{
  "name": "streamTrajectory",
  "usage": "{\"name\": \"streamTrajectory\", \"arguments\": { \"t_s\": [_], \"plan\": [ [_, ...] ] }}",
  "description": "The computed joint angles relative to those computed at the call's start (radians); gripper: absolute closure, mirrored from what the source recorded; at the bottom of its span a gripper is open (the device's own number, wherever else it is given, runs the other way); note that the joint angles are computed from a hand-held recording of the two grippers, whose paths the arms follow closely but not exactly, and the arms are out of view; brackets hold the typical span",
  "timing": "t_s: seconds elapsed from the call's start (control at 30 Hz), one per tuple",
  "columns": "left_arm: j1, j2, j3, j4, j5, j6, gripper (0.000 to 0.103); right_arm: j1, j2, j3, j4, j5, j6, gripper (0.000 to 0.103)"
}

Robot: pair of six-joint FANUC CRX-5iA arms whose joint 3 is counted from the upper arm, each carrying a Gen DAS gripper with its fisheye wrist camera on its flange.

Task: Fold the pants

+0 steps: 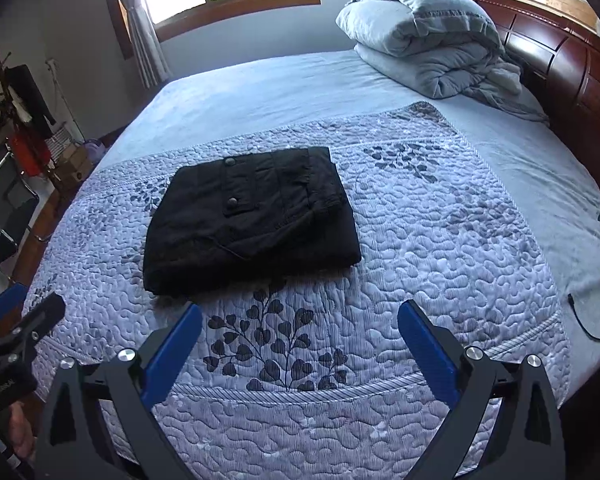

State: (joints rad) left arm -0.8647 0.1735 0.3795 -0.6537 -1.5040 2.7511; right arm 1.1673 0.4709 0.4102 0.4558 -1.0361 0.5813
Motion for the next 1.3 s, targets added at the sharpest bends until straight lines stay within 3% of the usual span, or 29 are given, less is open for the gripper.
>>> {"name": "streamTrajectory", "arguments": {
  "t_s": [1.3],
  "plan": [
    [0.007, 0.0, -0.002, 0.001, 0.008, -0.009, 0.003, -0.005, 0.008, 0.009, -0.008, 0.006, 0.012, 0.004]
  ]
}}
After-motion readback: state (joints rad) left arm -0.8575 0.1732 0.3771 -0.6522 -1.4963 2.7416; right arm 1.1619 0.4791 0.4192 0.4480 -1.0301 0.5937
